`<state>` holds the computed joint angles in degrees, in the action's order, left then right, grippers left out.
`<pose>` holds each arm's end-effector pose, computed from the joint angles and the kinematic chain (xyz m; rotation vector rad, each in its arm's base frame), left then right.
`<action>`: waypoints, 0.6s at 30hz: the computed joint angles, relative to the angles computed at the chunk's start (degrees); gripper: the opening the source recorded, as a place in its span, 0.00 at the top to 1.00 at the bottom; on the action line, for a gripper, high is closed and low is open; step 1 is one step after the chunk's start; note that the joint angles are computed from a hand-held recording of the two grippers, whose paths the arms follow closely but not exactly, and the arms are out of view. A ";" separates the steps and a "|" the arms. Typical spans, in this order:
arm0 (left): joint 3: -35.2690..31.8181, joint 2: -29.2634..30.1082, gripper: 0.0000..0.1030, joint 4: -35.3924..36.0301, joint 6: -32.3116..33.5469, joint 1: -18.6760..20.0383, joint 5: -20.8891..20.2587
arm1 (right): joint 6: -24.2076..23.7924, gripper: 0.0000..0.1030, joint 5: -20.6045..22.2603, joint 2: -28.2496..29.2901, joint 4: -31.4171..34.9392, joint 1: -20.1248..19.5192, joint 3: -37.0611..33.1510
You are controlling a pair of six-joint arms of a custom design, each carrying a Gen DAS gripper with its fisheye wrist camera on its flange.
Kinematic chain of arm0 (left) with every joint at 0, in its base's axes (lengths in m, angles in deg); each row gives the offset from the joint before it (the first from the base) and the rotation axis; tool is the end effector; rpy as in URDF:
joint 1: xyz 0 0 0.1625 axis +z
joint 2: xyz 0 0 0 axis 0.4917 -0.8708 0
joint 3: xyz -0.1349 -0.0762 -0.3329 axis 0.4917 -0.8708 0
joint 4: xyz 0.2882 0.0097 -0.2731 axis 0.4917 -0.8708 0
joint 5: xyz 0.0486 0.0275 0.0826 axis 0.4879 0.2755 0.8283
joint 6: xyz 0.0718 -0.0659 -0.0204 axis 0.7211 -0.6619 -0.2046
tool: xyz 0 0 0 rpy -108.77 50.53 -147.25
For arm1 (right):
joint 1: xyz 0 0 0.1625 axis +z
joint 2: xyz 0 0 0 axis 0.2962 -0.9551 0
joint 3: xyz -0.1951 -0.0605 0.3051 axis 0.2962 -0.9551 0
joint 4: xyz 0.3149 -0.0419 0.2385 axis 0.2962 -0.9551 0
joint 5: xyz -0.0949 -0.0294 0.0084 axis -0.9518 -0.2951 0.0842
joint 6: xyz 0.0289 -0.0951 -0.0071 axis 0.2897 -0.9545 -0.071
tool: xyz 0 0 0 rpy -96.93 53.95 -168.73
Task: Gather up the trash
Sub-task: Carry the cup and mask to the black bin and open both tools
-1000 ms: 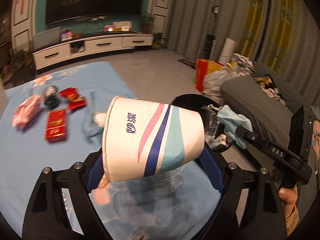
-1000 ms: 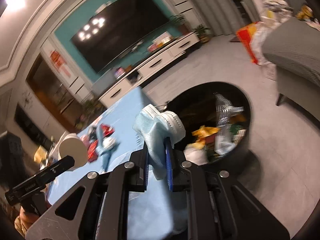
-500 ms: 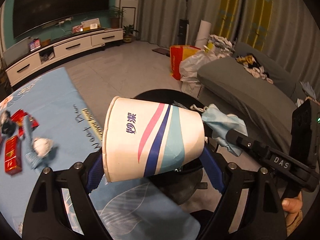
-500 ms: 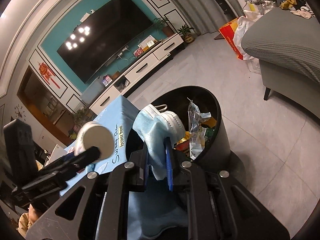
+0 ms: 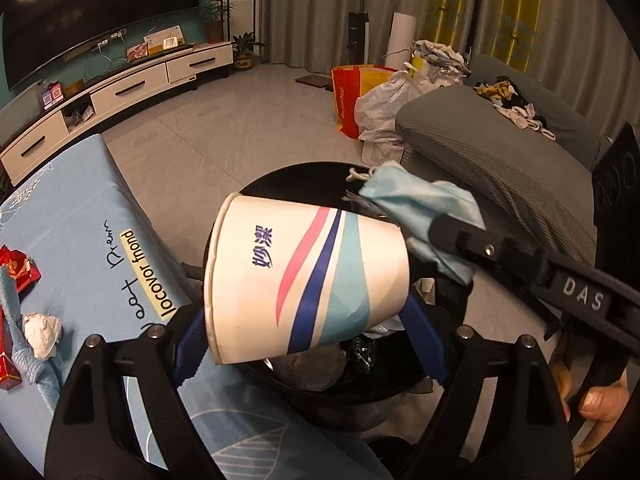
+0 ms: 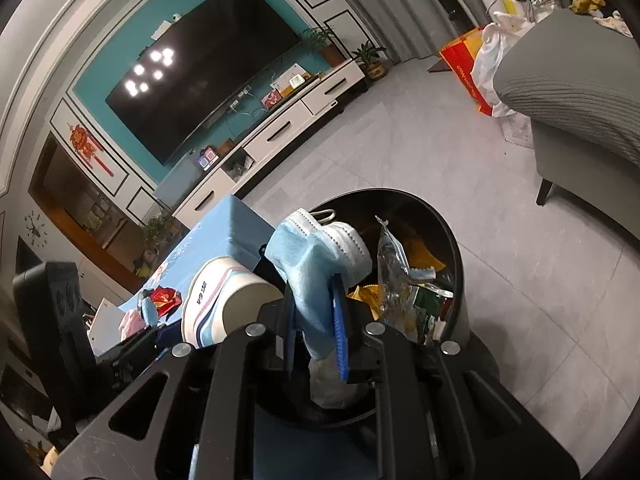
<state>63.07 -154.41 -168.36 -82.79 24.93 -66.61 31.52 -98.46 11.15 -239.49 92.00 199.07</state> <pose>-0.0692 -0.4459 0.2559 0.5660 2.3423 -0.7738 0.2785 -0.4595 0.0465 0.3736 -2.8663 0.9272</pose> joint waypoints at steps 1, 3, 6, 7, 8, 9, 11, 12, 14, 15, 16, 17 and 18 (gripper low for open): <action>-0.29 0.33 0.17 0.07 0.10 0.21 -0.01 | 0.01 0.74 -0.04 0.16 0.28 -0.05 -0.40; -0.87 1.01 0.16 -0.17 0.35 0.57 -0.13 | 0.42 0.61 -1.36 0.73 1.18 0.15 -1.64; -1.38 1.31 0.11 -0.43 0.28 0.83 -0.13 | 1.33 0.56 -0.98 0.42 1.76 -0.09 -1.83; -1.21 1.06 0.11 -0.57 0.25 0.81 -0.23 | 1.42 0.56 -1.08 0.16 1.49 -0.03 -1.54; -1.06 0.54 0.11 -0.21 0.07 0.85 -0.38 | 1.46 0.55 -1.11 0.04 1.27 -0.06 -1.34; -0.75 -0.28 0.11 0.38 -0.42 0.87 -0.47 | 1.87 0.54 -1.12 -0.54 0.92 -0.03 -0.49; 0.20 -2.49 0.10 1.90 -2.02 0.72 -1.02 | 2.44 0.52 -0.88 -1.45 0.63 -0.10 1.07; 1.17 -4.05 0.09 2.63 -2.97 0.49 -1.08 | 2.66 0.51 -1.13 -1.88 0.43 -0.03 1.91; 2.96 -7.41 0.07 4.43 -4.69 0.08 -1.06 | 3.13 0.50 -1.62 -2.53 0.71 0.12 2.95; 4.21 -10.00 0.07 5.91 -5.95 -0.19 -1.21 | 3.57 0.50 -1.95 -2.95 1.19 0.31 3.67; 5.37 -12.71 0.06 7.60 -7.35 -0.42 -1.28 | 3.83 0.50 -2.25 -3.23 1.54 0.51 4.19; 6.35 -15.42 0.06 9.77 -8.84 -0.64 -1.12 | 4.00 0.50 -2.58 -3.33 1.79 0.77 4.50; 7.06 -17.48 0.06 11.37 -9.82 -0.84 -0.90 | 4.18 0.50 -3.02 -3.48 2.37 1.20 4.81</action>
